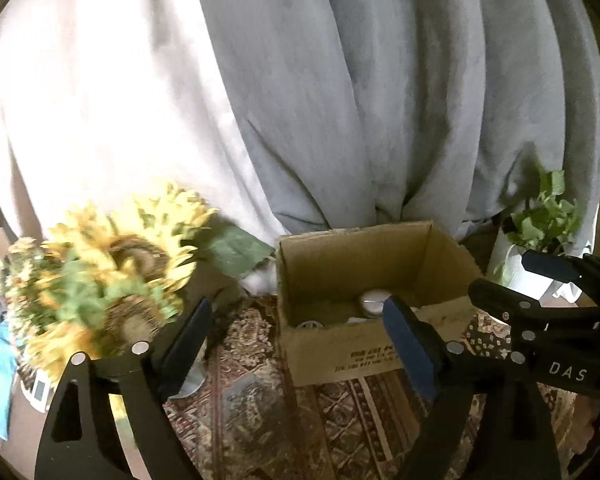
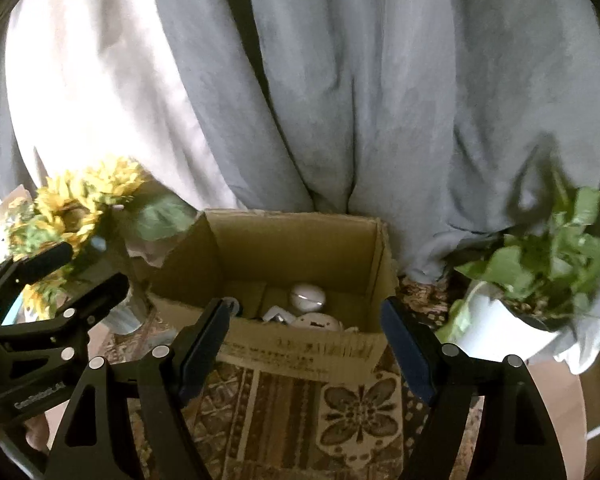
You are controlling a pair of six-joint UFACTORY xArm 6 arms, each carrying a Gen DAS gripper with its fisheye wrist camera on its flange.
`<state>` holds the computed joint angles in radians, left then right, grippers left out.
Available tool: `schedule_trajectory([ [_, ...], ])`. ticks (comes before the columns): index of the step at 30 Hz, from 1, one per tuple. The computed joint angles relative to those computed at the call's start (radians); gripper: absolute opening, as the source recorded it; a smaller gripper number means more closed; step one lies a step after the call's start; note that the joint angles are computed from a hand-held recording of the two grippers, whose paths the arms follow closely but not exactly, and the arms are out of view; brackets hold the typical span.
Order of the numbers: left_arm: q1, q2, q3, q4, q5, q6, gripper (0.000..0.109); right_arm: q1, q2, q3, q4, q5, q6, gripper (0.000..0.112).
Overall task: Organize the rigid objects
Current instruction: 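Withdraw both tools from the box toward the astronaut figure, then lower the right tool onto the white astronaut figure and close on it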
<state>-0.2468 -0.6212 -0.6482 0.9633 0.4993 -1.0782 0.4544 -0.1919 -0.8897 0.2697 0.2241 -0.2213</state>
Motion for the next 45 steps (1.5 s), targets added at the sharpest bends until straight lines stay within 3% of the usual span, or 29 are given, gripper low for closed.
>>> schedule_trajectory([
  [10, -0.110, -0.242, 0.142, -0.025, 0.153, 0.006, 0.097, 0.038, -0.220, 0.187, -0.157, -0.013, 0.159, 0.082],
  [17, -0.276, -0.353, 0.190, 0.007, 0.385, -0.077, 0.102, 0.068, -0.325, 0.288, -0.173, -0.022, 0.183, 0.082],
  [23, -0.465, -0.415, 0.206, 0.022, 0.624, -0.219, 0.103, 0.101, -0.395, 0.336, -0.044, 0.011, 0.036, 0.082],
  [32, -0.772, -0.395, 0.193, -0.004, 0.986, -0.488, 0.103, 0.134, -0.469, 0.388, 0.223, 0.064, -0.294, 0.082],
  [39, -0.923, -0.323, 0.174, -0.061, 1.149, -0.666, 0.103, 0.119, -0.487, 0.411, 0.406, 0.152, -0.522, 0.082],
  [45, -1.009, -0.245, 0.168, -0.114, 1.238, -0.812, 0.103, 0.108, -0.500, 0.441, 0.481, 0.186, -0.622, 0.082],
])
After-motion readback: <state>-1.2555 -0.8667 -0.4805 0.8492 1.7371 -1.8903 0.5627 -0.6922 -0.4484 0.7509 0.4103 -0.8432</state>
